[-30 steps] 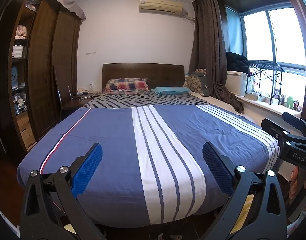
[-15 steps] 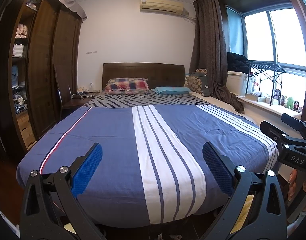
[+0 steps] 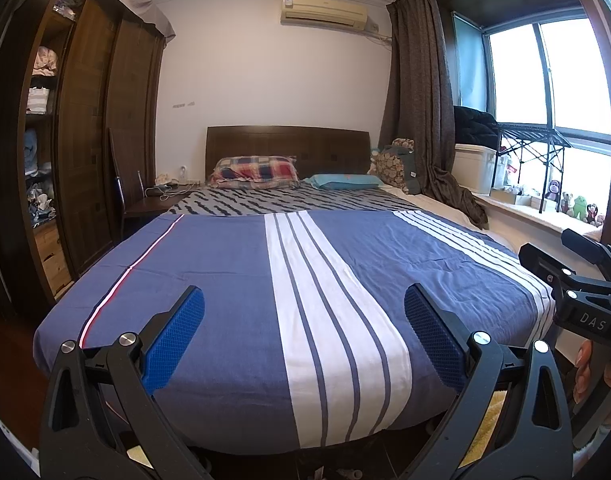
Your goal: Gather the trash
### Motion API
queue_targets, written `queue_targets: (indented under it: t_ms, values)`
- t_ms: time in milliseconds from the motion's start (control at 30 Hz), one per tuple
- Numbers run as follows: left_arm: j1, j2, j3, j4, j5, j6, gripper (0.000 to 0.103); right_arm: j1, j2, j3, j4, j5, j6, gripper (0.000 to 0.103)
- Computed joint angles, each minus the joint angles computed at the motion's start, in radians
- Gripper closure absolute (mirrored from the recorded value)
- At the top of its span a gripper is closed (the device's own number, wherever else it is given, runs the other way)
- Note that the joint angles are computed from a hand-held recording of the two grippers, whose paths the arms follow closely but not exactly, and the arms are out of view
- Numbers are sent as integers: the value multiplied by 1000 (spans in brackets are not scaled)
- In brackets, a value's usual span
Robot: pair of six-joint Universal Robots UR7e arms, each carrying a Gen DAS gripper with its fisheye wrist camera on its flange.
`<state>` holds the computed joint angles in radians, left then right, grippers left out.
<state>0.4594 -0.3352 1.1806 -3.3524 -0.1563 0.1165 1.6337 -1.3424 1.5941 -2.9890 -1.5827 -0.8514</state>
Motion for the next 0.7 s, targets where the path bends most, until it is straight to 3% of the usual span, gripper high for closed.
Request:
queue_targets:
  t_ms: [700]
  values:
    - [0, 1, 0, 13, -1, -19, 8, 2, -2, 5, -3, -4, 5, 4]
